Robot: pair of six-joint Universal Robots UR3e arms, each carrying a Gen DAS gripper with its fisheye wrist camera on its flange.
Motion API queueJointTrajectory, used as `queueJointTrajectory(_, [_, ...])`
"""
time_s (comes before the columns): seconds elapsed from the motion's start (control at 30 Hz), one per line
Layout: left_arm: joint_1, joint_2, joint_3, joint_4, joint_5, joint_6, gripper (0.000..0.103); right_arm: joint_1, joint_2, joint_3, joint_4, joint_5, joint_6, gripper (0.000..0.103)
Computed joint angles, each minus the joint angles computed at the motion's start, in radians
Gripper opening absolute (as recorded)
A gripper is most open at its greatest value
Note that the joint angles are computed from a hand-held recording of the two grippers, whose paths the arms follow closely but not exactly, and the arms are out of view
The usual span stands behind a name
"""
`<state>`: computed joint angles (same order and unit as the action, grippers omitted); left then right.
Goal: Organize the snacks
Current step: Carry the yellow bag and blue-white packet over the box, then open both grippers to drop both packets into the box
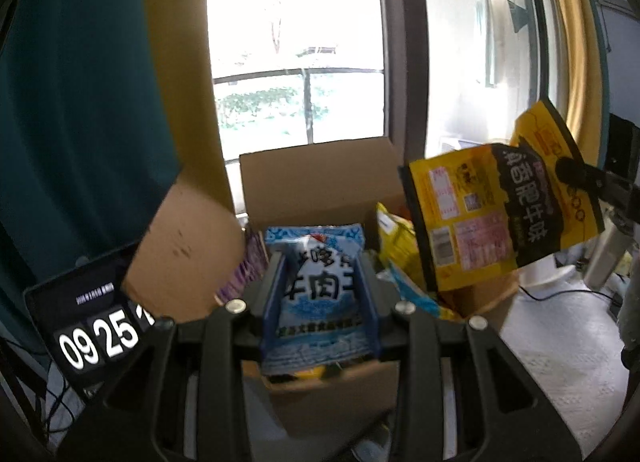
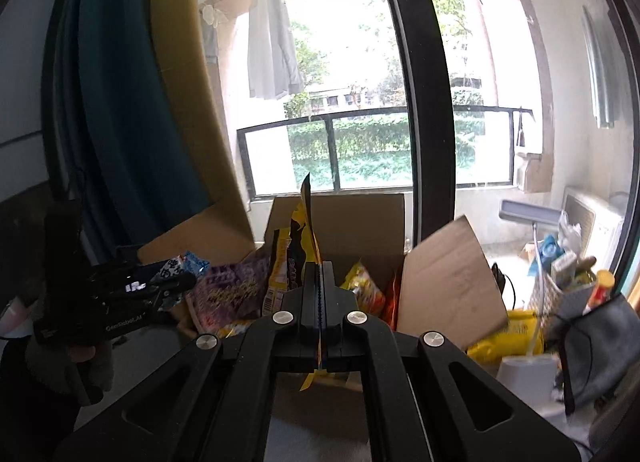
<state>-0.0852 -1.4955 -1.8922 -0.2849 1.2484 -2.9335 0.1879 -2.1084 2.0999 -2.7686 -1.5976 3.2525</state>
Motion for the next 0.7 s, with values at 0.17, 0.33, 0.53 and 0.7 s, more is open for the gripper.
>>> queueJointTrajectory(0.17, [-0.024,-0.143,0.106,0.031,0.05,-0.029,0.037,0.011,0.188,-0.084,-0.102,-0.047,-0.026,0.0])
queueJointTrajectory(0.33, [-0.002,-0.226,0.184,0.013,0.027,-0.076,0.049,0.03,0.363,-0.211,-0.138,-0.067,-0.033,0.0])
queueJointTrajectory(0.53, [0.027,-0.186,0.168,0.038,-0.007,-0.075,0.057,0.076,0.576,-0.41,-0.15,-0.099,-0.046,0.0])
queueJointTrajectory(0.7, [0.103,-0.104,0.119,0.057,-0.071,-0.1,0.065,0.096,0.742,-0.585,-0.112,-0.086,-0.016,0.001])
